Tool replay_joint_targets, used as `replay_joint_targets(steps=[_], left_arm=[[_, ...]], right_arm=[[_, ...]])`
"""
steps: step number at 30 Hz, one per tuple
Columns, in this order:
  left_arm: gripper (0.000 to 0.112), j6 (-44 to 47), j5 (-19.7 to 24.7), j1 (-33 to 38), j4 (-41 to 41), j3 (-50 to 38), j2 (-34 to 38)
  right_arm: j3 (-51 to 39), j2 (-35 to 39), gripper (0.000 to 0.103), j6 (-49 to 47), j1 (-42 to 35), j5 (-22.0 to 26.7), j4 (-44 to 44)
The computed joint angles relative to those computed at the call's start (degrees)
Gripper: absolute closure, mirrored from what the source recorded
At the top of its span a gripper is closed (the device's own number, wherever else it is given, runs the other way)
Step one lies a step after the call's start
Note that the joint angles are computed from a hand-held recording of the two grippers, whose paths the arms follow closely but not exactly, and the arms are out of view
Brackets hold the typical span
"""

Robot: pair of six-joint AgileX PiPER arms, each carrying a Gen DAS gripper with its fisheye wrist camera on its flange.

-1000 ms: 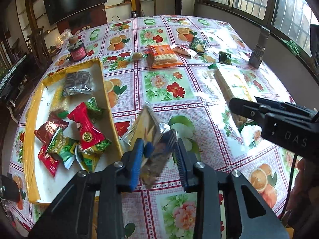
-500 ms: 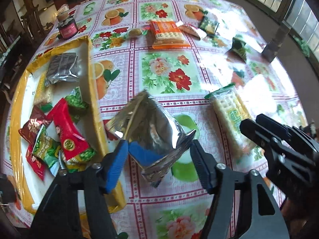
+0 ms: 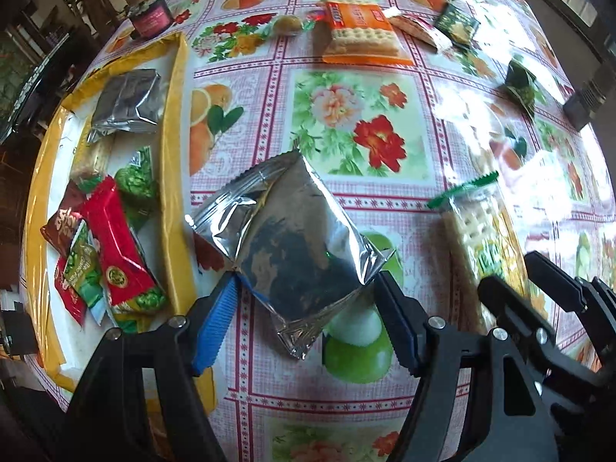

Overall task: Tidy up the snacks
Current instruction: 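Lift the foil bag and WEIDAN cracker pack and carry them toward the tray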

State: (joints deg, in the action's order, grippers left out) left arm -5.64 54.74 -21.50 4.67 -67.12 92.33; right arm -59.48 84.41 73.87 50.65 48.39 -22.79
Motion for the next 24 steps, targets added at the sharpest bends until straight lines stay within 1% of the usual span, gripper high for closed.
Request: replay_joint_targets(steps=[2, 4, 5, 6, 7, 8, 10, 12, 13, 14, 15, 16, 18, 20, 24], left_arm=[[0.038, 0.17, 0.19, 0.49, 0.3, -1.56, 1.37], [0.038, 0.99, 0.75, 1.1, -0.14, -2.86, 2.34], [0.038, 1.22, 1.01, 1.38, -0.33, -3.56, 2.96], [0.037, 1.06, 1.34, 1.61, -0.49, -4.55, 3.79], [0.037, 1.02, 1.8, 1.87, -0.81, -5.77, 4.8], [0.036, 1.29, 2.4, 2.01, -1.11, -7.52, 6.07], [0.036, 0.8, 2.59, 1.63, -0.74, -8.57, 7.0], [0.035, 0.2, 2.35, 1.38, -0.52, -9.52, 8.0], [0.035, 0.12, 1.96, 1.35, -0.63, -9.56, 8.13], [0.035, 0.35, 1.7, 1.34, -0.89, -9.72, 8.39], [0.038, 0.45, 1.41, 1.33, -1.15, -9.6, 8.33], [0.043, 1.35, 1.32, 1.31, -2.54, -8.92, 7.58], [0.063, 2.07, 1.25, 0.6, -3.27, -8.02, 6.42], [0.074, 2.17, 1.06, -0.79, -3.36, -6.31, 4.54], [0.074, 2.77, -1.74, -1.88, -2.97, -3.59, 2.82]], right_arm=[[-1.48, 0.82, 0.05, -4.49, -1.21, 1.18, 2.52], [-3.1, 1.38, 0.05, -8.07, -1.48, 2.7, 4.39], [-3.64, 1.4, 0.048, -9.49, -1.44, 2.77, 5.07], [-3.86, 1.38, 0.044, -10.81, -1.52, 2.3, 5.83], [-5.16, 2.34, 0.042, -12.28, -1.22, 2.96, 6.13], [-7.27, 4.27, 0.04, -13.9, -0.7, 4.96, 6.04], [-11.66, 8.76, 0.04, -17.29, -0.08, 9.88, 6.12], [-13.5, 11.47, 0.04, -17.43, 0.04, 12.31, 5.3], [-12.79, 11.12, 0.04, -16.95, -0.06, 11.05, 4.75], [-12.36, 10.83, 0.049, -17.08, -0.38, 10.31, 4.84], [-11.84, 10.44, 0.057, -15.86, 0.01, 10.01, 3.55], [-10.95, 9.77, 0.057, -15.48, 0.06, 9.07, 3.39], [-10.04, 8.97, 0.058, -14.23, 0.45, 8.55, 2.99], [-9.48, 8.39, 0.058, -11.77, 1.63, 9.53, 1.43], [-7.92, 6.46, 0.058, -7.56, 3.5, 10.18, -0.86]])
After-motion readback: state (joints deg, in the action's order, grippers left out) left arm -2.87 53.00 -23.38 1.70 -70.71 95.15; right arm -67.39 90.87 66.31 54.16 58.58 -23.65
